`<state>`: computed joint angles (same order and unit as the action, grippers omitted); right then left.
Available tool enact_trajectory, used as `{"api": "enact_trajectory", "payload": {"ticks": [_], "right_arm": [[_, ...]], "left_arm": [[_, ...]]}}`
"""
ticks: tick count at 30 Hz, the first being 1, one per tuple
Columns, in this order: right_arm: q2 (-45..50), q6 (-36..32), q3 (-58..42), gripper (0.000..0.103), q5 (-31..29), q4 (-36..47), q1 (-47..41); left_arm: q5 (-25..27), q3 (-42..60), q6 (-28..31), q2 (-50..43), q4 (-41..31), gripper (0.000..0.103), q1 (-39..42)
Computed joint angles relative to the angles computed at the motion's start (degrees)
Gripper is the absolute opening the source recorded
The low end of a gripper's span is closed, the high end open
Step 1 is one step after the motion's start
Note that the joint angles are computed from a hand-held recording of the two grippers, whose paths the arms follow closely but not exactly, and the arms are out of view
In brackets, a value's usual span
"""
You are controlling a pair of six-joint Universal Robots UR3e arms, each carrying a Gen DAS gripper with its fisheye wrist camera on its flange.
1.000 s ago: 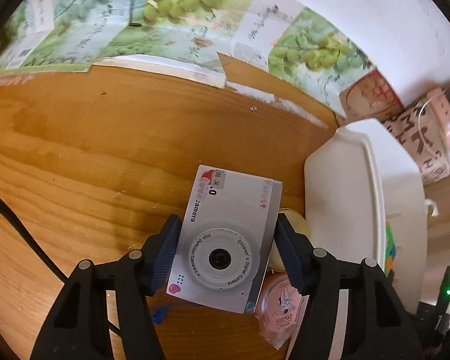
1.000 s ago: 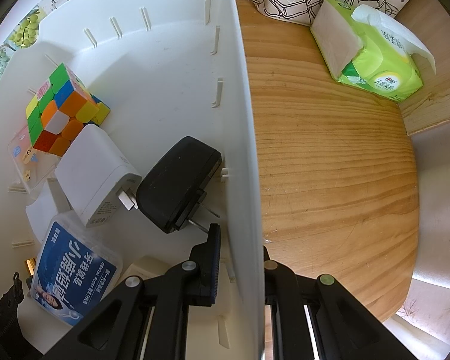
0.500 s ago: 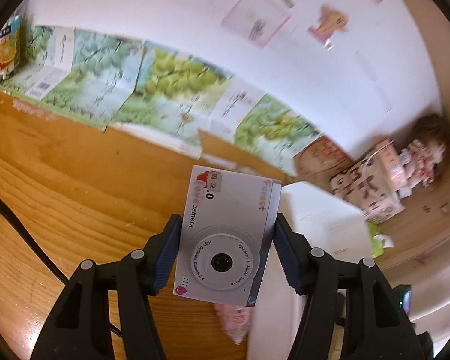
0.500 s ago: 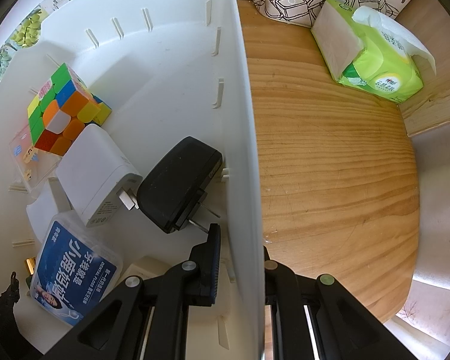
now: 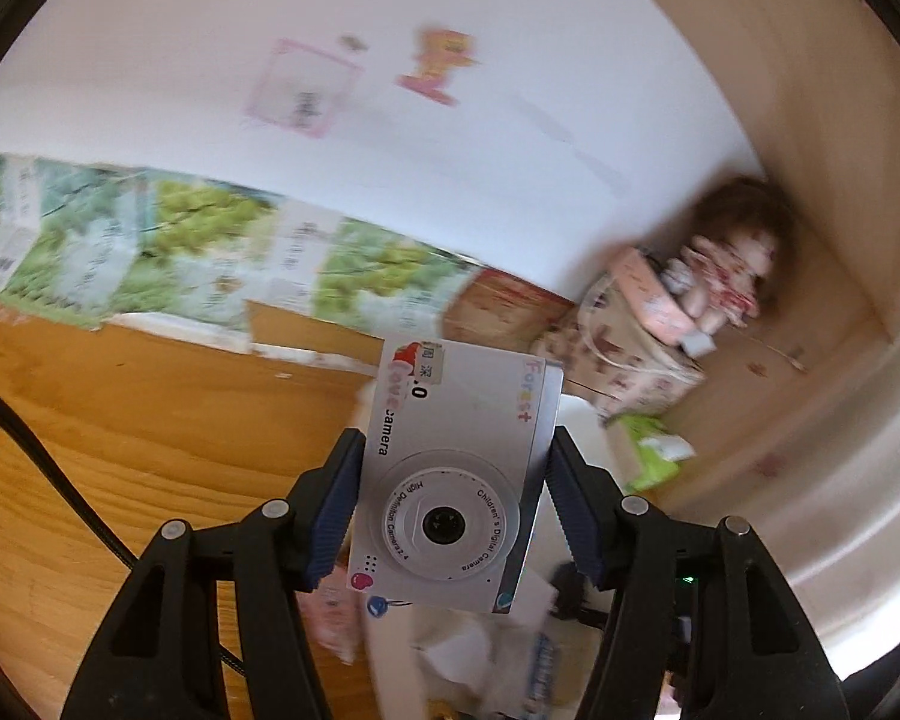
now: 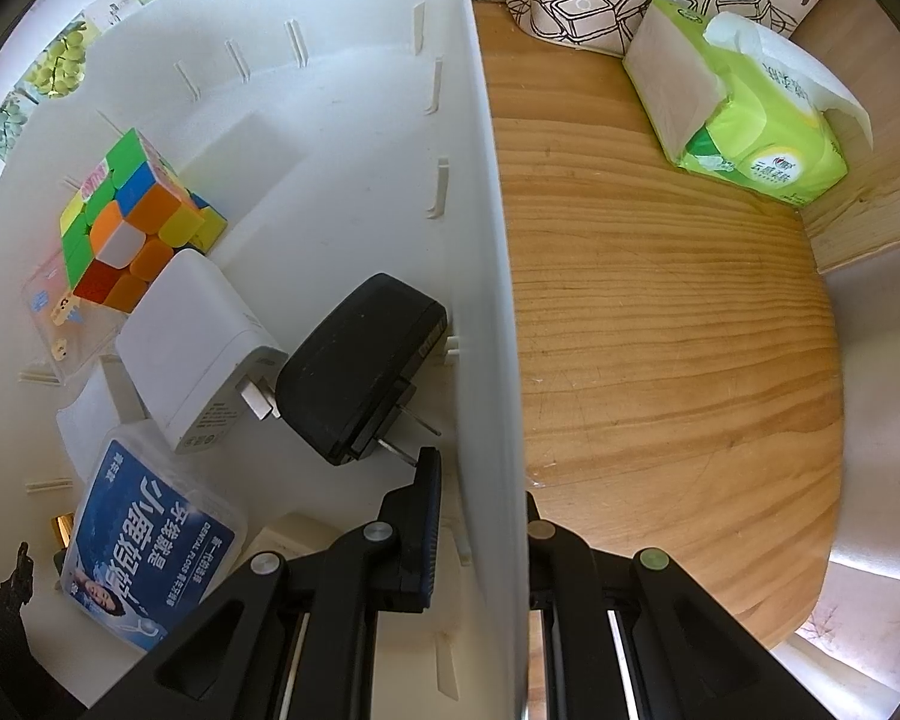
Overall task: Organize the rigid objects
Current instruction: 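Carry the white device into the bin and open the left tool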
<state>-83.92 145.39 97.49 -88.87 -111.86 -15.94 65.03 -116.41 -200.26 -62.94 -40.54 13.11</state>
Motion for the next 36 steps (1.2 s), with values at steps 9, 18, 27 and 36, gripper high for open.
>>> {"api": "enact_trajectory", "payload": {"ticks": [9, 18, 27, 36], "right_arm": [[-0.2, -1.1, 0.2, 0.013, 0.6, 0.2, -0.5], [-0.4, -2.1, 0.0, 0.013, 0.9, 0.7, -0.6], [-0.8, -2.1, 0.3, 0.013, 0.9, 0.6, -0.5], [-1.1, -1.7, 1.0, 0.014, 0.4, -0.2, 0.3]], "left_arm": [[1.8, 6.6, -3.3, -10.7, 1.8, 0.064, -13.5], [14.9, 16.5, -5.6, -21.4, -9.8, 0.064, -25.0], [22.4, 16.9, -8.2, -21.7, -13.5, 0.078, -27.5], [29.9, 15.4, -12.6, -18.2, -12.5, 0.086, -25.8]]}}
